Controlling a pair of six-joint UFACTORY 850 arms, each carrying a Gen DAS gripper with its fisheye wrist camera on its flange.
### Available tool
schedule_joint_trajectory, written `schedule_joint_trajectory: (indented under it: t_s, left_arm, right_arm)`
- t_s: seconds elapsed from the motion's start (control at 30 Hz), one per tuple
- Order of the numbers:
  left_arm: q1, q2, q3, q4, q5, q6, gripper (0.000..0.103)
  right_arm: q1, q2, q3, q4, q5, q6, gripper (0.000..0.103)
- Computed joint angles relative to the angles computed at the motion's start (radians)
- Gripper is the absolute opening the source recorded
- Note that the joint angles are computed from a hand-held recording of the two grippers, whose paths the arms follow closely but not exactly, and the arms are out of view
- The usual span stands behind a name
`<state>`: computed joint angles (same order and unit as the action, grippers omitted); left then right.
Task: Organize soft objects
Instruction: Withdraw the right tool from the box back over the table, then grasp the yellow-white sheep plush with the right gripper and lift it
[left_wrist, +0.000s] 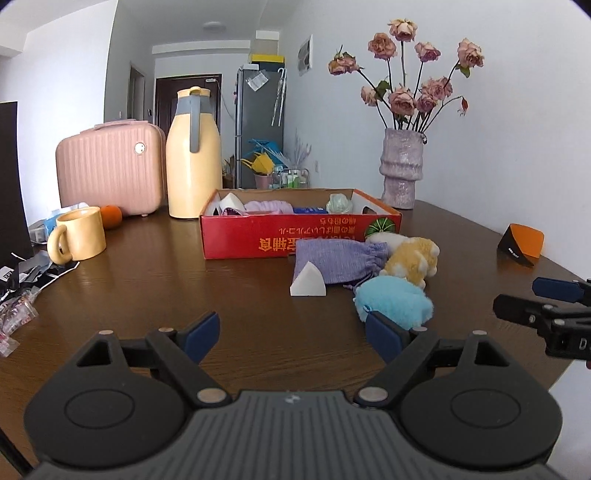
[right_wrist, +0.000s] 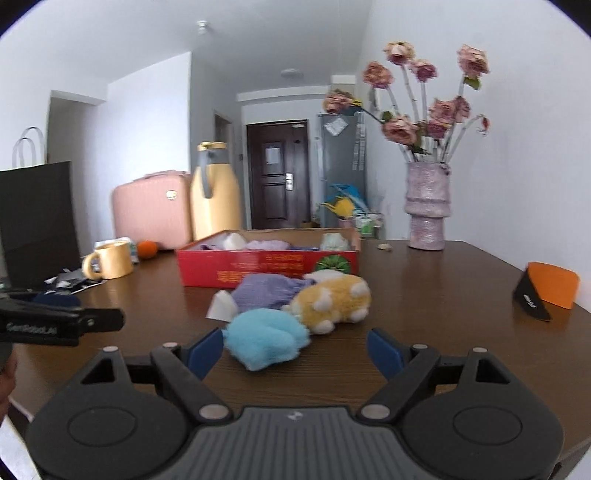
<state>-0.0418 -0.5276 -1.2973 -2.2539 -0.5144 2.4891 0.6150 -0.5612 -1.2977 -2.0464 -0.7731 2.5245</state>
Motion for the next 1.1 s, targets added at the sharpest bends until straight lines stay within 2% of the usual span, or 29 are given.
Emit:
schedule_joint_trajectory:
  t_s: [0.17,0.27,0.53,0.67,0.73,0.8,0.97,1.03,1.1]
  left_arm:
    - [-0.006,-0.034,-0.048,0.037,0.025,-0.055,0.088]
    - [-0.016,-0.071,-0.101,0.059,0.057,-0.095,0.088]
    - [-0.032,-0.171,-0.262,0.201,0.1,-0.281,0.088]
    - [-0.046,-0.216,-0.345,0.305,0.11,-0.388,0.088]
    - [-0.059,-0.233,-0.376,0.336,0.113,-0.409,0.088]
    - [-0.073,-0.254,-0.414,0.377,0.106,-0.439,0.088]
    - [-0.121,-0.323,-0.532,0.515,0.096,-0.545,0.088]
    - [-0.14,-0.356,-0.589,0.58,0.081,-0.603,0.088]
    - [-0.158,-0.394,-0.656,0.681,0.066,-0.694,0.087]
  right_arm:
    - [-0.027,-0.019,-0.031,0.029,0.042,0.007,0.085]
    - [-0.058,-0.06,-0.107,0.064,0.101,-0.057,0.085]
    - [-0.156,-0.295,-0.501,0.347,0.283,-0.351,0.085]
    - [-0.179,-0.383,-0.645,0.566,0.269,-0.572,0.079]
    - [-0.188,-0.365,-0.61,0.527,0.261,-0.525,0.076]
    - [-0.2,-0.314,-0.519,0.416,0.252,-0.39,0.076]
    - [-0.221,-0.254,-0.412,0.46,0.111,-0.387,0.077]
    - [-0.235,-0.226,-0.363,0.409,0.132,-0.313,0.077]
    - [-0.254,-0.199,-0.314,0.282,0.197,-0.182,0.077]
